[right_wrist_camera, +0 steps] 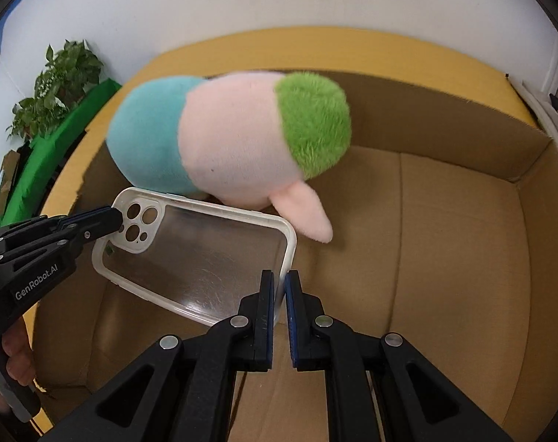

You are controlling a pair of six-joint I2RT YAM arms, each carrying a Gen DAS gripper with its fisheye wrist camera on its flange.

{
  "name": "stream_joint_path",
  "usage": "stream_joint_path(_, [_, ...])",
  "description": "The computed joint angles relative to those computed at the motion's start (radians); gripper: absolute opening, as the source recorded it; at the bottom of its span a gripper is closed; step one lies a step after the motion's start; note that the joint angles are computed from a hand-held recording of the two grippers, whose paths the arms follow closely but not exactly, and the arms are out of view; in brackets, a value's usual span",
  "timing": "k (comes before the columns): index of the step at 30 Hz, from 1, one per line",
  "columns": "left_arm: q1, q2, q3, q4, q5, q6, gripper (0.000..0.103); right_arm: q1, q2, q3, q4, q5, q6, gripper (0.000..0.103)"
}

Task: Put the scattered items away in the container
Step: 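Lower the phone case into the box beside the plush toy, then open the right tool and withdraw it from the box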

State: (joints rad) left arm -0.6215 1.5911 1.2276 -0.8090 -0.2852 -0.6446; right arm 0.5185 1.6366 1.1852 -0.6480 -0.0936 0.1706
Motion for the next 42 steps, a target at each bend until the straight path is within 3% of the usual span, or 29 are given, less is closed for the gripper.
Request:
stream_joint_path(4, [-0.026,0.056,0.042,-0.053,-0.035,-0.017,0.005,0.004,0.072,0.031,-0.029,0.004,-0.004,0.007])
stream_joint_path(10, [-0.065,0.014,0.01,-0.056,-0.093,-0.03,0.006,-0.039,0.022,-0.019,0.012,-0.044,-0.013,0.014])
stream_joint_path(11, [-0.075,-0.013,-0.002,-0.056,-0.112,-0.032,0.008,-0.047,-0.001,-0.03,0.015,-0.051,-0.014,0.027])
stream_joint_path(12, [-0.089,-0.044,-0.011,-0.064,-0.132,-0.042,0.011,-0.057,-0.036,-0.048,0.022,-0.057,-0.012,0.047])
stream_joint_path(15, [-0.149,-0.149,-0.029,-0.098,-0.212,-0.091,0.031,-0.082,-0.176,-0.106,0.045,-0.083,0.002,0.084])
stream_joint_path(20, [-0.413,-0.323,-0.028,-0.227,-0.452,-0.26,0.074,-0.062,-0.485,-0.194,-0.008,-0.085,0.003,0.102])
stream_joint_path(24, [-0.628,-0.265,0.081,-0.343,-0.647,-0.414,0.08,0.069,-0.686,-0.221,-0.104,0.053,0.018,0.103])
stream_joint_path(26, [-0.732,-0.237,0.115,-0.414,-0.707,-0.548,0.08,0.129,-0.82,-0.267,-0.162,0.138,0.03,0.103])
stream_joint_path(31, [-0.855,-0.143,0.193,-0.535,-0.773,-0.742,0.08,0.429,-0.955,-0.289,-0.304,0.511,0.158,0.103])
stream_joint_path(37, [-0.96,-0.039,0.228,-0.624,-0.78,-0.946,0.08,0.617,-1.065,-0.311,-0.461,0.717,0.308,0.103])
stream_joint_path(42, [-1.014,0.028,0.275,-0.694,-0.768,-1.056,0.08,0.704,-1.137,-0.315,-0.566,0.738,0.403,0.103])
